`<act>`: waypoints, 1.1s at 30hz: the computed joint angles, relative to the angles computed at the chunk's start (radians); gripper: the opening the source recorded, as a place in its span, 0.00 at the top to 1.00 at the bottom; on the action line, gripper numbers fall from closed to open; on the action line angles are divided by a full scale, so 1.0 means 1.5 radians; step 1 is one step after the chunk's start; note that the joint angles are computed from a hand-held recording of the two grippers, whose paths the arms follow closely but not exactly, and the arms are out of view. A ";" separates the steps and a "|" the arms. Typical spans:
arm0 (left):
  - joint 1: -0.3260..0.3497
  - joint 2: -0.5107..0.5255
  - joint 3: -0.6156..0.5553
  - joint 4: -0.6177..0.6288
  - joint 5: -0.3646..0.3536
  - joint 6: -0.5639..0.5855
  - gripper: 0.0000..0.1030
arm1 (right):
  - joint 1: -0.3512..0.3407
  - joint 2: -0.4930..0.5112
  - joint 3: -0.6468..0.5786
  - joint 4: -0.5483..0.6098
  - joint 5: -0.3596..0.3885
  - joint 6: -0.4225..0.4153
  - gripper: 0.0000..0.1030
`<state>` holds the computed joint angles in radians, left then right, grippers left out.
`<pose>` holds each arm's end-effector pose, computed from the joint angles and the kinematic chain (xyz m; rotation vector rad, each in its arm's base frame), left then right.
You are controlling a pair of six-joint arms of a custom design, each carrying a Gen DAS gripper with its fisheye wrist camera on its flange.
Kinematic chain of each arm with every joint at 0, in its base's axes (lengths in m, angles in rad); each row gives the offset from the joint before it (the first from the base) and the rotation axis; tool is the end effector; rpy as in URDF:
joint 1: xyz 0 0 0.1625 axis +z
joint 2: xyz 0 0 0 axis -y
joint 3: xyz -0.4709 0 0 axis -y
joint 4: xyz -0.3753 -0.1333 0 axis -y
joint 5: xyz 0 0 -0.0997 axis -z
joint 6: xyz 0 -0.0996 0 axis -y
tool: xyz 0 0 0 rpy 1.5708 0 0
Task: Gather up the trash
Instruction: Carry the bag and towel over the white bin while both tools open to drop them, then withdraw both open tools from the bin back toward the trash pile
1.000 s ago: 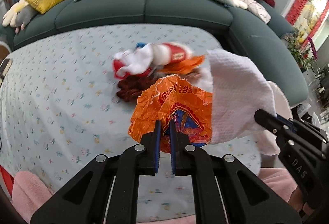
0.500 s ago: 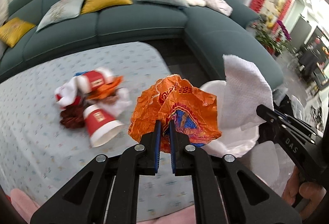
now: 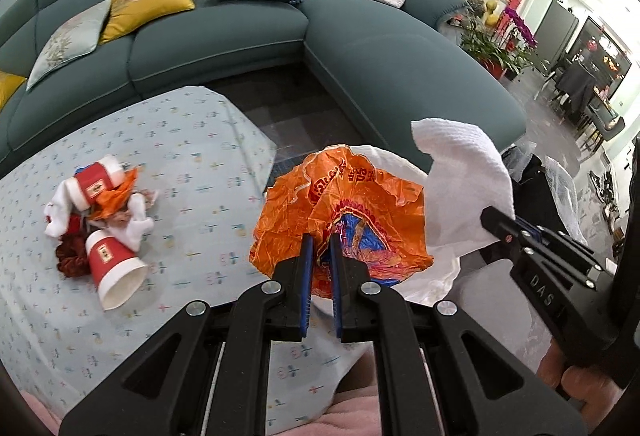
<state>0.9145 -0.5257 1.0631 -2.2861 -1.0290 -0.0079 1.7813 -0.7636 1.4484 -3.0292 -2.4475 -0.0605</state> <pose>-0.3681 -0.7805 0.1403 0.7815 2.5316 -0.4631 0.2115 -0.7183 0.2748 -0.1166 -2.1910 0.9511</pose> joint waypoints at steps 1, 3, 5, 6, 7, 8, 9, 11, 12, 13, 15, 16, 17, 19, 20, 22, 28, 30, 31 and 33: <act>-0.001 0.005 -0.006 0.004 -0.002 0.000 0.91 | -0.002 0.000 -0.003 0.001 0.003 0.001 0.95; -0.002 0.012 -0.013 0.002 -0.004 0.002 0.89 | -0.005 0.002 -0.006 0.005 0.007 0.005 0.94; -0.003 0.017 -0.015 -0.009 -0.008 0.007 0.87 | -0.007 -0.001 -0.002 -0.001 0.013 0.009 0.89; -0.004 0.019 -0.018 -0.008 -0.005 0.007 0.79 | -0.005 -0.002 0.001 -0.004 0.010 0.011 0.83; -0.005 0.020 -0.019 -0.010 -0.003 0.007 0.70 | -0.004 0.000 -0.003 -0.010 0.008 0.006 0.76; -0.006 0.022 -0.021 -0.014 0.001 0.008 0.66 | -0.004 0.002 -0.005 -0.016 0.007 0.001 0.74; -0.007 0.023 -0.020 -0.019 0.005 0.008 0.59 | -0.003 0.003 -0.005 -0.022 0.006 -0.003 0.70; -0.008 0.022 -0.019 -0.025 0.012 0.005 0.51 | -0.001 0.003 -0.006 -0.031 0.004 -0.010 0.66; -0.007 0.021 -0.019 -0.025 0.014 0.002 0.48 | 0.001 0.004 -0.007 -0.035 0.003 -0.013 0.64; -0.007 0.019 -0.018 -0.026 0.016 0.000 0.47 | 0.002 0.004 -0.007 -0.037 0.004 -0.015 0.63; -0.006 0.014 -0.012 -0.030 0.018 -0.003 0.47 | 0.005 0.005 -0.008 -0.039 0.005 -0.018 0.61; -0.006 0.011 -0.009 -0.031 0.019 -0.006 0.47 | 0.007 0.006 -0.011 -0.039 0.005 -0.021 0.60; -0.005 0.007 -0.004 -0.034 0.022 -0.009 0.46 | 0.010 0.008 -0.013 -0.040 0.005 -0.023 0.59; -0.002 -0.001 0.004 -0.036 0.030 -0.018 0.42 | 0.015 0.012 -0.018 -0.039 0.005 -0.027 0.57; -0.001 -0.005 0.009 -0.039 0.034 -0.022 0.41 | 0.018 0.015 -0.022 -0.037 0.004 -0.031 0.57; 0.002 -0.015 0.020 -0.046 0.040 -0.028 0.41 | 0.024 0.021 -0.028 -0.036 0.003 -0.036 0.55; 0.016 -0.050 0.056 -0.062 0.068 -0.045 0.40 | 0.042 0.044 -0.051 -0.014 0.011 -0.044 0.53; 0.023 -0.062 0.066 -0.064 0.077 -0.050 0.40 | 0.049 0.055 -0.061 -0.002 0.016 -0.044 0.53; 0.026 -0.067 0.070 -0.066 0.084 -0.051 0.40 | 0.051 0.059 -0.066 0.005 0.018 -0.043 0.53; 0.032 -0.080 0.081 -0.070 0.093 -0.056 0.40 | 0.058 0.071 -0.078 0.021 0.024 -0.040 0.53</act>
